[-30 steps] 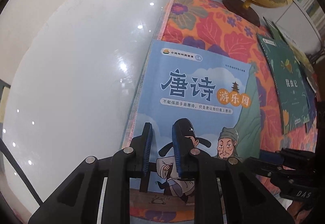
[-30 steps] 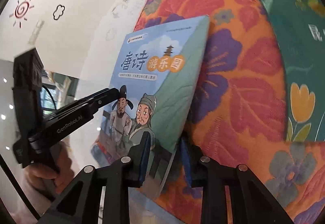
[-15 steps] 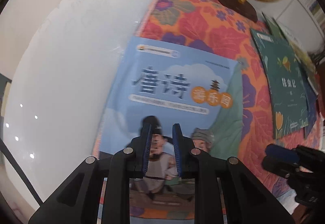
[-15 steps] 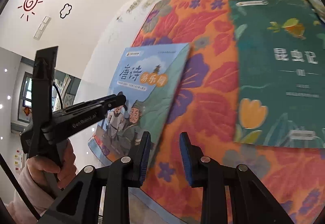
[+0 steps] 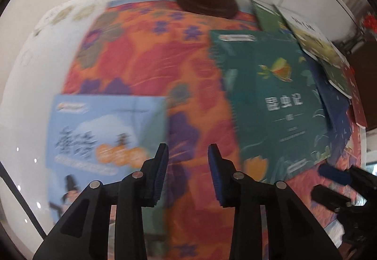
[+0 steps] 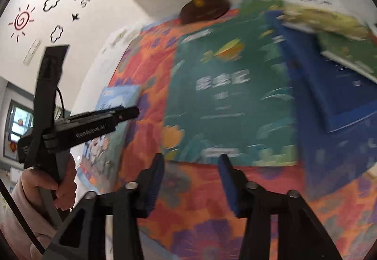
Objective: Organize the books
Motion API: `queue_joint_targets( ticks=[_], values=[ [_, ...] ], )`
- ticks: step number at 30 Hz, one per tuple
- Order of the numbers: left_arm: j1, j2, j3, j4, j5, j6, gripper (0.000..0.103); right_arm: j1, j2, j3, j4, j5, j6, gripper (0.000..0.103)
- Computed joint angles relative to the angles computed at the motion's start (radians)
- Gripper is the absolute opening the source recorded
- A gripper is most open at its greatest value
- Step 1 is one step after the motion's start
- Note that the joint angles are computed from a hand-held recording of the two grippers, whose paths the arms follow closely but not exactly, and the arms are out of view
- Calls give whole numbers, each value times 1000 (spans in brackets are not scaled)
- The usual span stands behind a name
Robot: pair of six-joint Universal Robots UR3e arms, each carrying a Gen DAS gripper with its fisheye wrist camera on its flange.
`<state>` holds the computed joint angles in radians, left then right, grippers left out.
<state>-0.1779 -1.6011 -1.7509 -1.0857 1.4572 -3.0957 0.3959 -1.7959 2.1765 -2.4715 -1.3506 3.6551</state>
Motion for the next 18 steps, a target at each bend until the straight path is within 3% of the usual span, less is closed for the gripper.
queue_joint_targets(
  ticks=[2, 7, 11, 14, 15, 18],
  values=[
    [-52, -61, 46, 11, 7, -33, 32, -63, -109, 59, 34, -11, -24, 59],
    [-114, -131, 87, 33, 17, -114, 36, -279, -299, 194, 103, 82, -100, 61],
    [-120, -158, 110, 41, 18, -143, 48, -412, -338, 274, 99, 199, -152, 61],
    [-111, -164, 105, 52, 15, -143, 60, -385, -240, 268, 26, 173, -136, 61],
    [-106, -165, 102, 54, 20, -146, 69, -377, -223, 279, -22, 167, -130, 64],
    [-82, -169, 81, 74, 17, -174, 81, -384, -184, 301, -115, 212, -145, 87]
  ],
)
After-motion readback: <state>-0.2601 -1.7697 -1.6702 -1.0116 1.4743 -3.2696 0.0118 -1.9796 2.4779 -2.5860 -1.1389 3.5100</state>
